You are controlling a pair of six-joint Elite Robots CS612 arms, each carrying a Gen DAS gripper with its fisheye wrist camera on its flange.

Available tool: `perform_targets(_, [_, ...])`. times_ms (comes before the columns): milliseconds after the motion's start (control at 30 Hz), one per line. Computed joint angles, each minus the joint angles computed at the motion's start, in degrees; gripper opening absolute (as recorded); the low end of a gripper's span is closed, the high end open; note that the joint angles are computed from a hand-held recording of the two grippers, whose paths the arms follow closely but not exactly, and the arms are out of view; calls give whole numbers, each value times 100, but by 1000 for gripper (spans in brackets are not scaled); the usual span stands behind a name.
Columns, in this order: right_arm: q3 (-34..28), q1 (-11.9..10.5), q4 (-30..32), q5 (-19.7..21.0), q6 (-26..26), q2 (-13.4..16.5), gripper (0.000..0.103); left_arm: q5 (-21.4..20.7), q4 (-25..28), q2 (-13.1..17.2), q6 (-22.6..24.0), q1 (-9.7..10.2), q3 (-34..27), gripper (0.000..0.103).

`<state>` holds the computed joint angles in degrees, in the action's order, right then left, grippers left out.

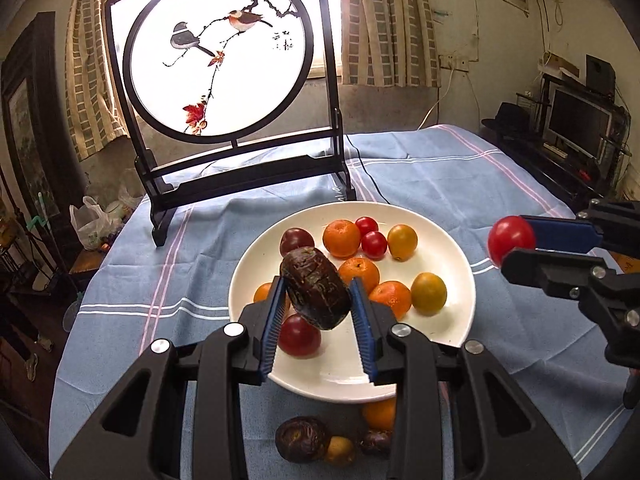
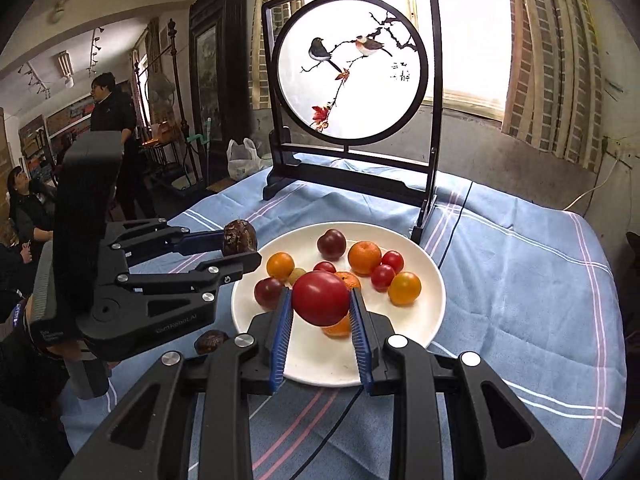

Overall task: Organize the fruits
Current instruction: 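Lower date onto plate with left tool while right tool drops tomato there, then grasp a brown date with right tool while left tool grasps another date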

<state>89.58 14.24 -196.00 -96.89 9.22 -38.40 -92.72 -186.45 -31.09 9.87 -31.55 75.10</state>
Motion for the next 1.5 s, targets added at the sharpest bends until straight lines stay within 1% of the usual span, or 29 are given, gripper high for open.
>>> perform_targets(167, [-217,-42,-28,26,119,128,28,-27,179,157,-211,-1,-303,32])
perform_targets(233, [-319,-62,-16,142,204,191,28,-28,275,211,-272,-2,-407,32])
perform_targets(500, [-659,-90,165,173,353,395,28,-33,566,372,-309,23,-641,32])
perform_targets(633, [-866,-89,498,-115,376,489,29,-127,780,425,-216,38,-746,33])
perform_targets(700, [-1007,-101,826,-258,402,546,32,-113,866,453,-218,29,-785,34])
perform_targets(733, [-1076,-111,973,-283,407,580,37,-80,900,464,-201,22,-799,39])
perform_targets(767, [-1122,-111,1067,-336,434,607,50,-39,928,474,-196,17,-814,46])
perform_targets(800, [-1145,-107,1089,-435,489,630,52,-9,938,480,-218,18,-821,49])
perform_targets(833, [-1131,-115,1065,-424,520,631,52,-7,936,475,-235,25,-816,50])
perform_targets(933, [-912,-127,753,-299,575,545,52,-60,853,423,-292,81,-760,50])
perform_targets(967, [-807,-128,624,-200,558,499,53,-102,810,390,-294,103,-721,50])
perform_targets(1033, [-578,-111,498,44,402,386,53,-153,641,295,-204,150,-561,51])
perform_targets(1100, [-373,-36,554,169,136,281,54,-117,428,196,-56,189,-358,56])
perform_targets(1133, [-271,-2,585,332,2,238,54,-137,349,141,26,219,-235,58])
perform_targets(1233, [-133,135,879,651,-349,196,53,-316,299,-7,221,321,91,59])
perform_targets(1333, [-230,242,1296,845,-539,279,51,-461,399,-112,216,419,339,59])
perform_targets(1400, [-387,287,1654,857,-535,366,41,-465,407,-156,312,468,487,59])
perform_targets(1500, [-582,300,1917,897,-417,491,33,-538,514,-181,530,535,622,59])
